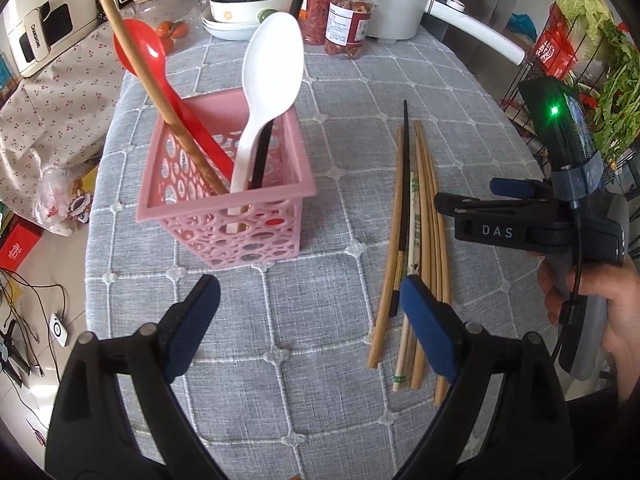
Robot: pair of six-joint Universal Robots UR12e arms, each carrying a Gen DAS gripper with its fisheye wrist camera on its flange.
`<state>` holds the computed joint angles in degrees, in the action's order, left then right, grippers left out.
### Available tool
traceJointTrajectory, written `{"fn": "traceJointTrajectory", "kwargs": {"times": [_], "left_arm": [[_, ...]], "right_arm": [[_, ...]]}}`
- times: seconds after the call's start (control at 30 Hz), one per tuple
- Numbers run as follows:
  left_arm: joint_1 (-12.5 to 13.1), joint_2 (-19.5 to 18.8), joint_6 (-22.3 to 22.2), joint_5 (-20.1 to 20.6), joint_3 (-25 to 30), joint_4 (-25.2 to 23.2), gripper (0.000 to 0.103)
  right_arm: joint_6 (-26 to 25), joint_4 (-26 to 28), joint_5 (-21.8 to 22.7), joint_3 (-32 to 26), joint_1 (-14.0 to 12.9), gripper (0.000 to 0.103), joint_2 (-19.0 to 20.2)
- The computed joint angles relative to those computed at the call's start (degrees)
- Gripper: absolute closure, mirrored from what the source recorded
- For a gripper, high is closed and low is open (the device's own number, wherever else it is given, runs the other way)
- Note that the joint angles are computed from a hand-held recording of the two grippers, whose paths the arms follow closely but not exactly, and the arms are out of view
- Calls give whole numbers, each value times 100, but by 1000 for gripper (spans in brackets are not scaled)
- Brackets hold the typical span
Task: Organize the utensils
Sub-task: 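Move the right gripper back to the chopstick pile and grasp a wooden chopstick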
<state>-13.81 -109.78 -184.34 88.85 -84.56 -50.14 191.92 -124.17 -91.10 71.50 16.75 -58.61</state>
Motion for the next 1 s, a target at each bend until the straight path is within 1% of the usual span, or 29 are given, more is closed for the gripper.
{"fn": "traceJointTrajectory", "kwargs": {"times": [0.23,0.4,0.47,0.53,0.63,0.67,0.7,0.73,0.77,0.83,0.9,0.93,1.0], "left_arm": [[-3,-21,43,-15,35,-66,11],[4,-15,65,-28,27,-51,11],[4,-15,65,-28,27,-51,11],[6,-8,68,-48,18,-39,12],[2,3,78,-99,9,-18,11],[0,5,84,-117,7,-13,11],[-3,7,94,-130,6,-8,11],[-9,8,106,-140,6,0,12],[-14,10,127,-162,5,11,12],[-30,14,176,-204,1,47,12],[-52,19,254,-244,-7,96,12],[-67,18,302,-265,-8,117,12],[-105,10,408,-320,-4,152,12]], "right_arm": [[4,124,-65,-134,45,15,74],[152,324,95,-126,-12,15,39],[216,497,31,-159,-24,15,53],[181,514,-130,-169,0,15,66],[315,580,-181,-219,21,16,89],[371,596,-175,-230,29,20,90],[398,601,-163,-240,40,29,89],[403,609,-148,-250,49,42,83],[400,624,-96,-254,52,48,70],[315,676,-8,-277,41,79,63],[255,714,90,-252,-2,87,35],[270,707,202,-208,-51,93,3],[394,721,473,-99,-167,97,-78]]}}
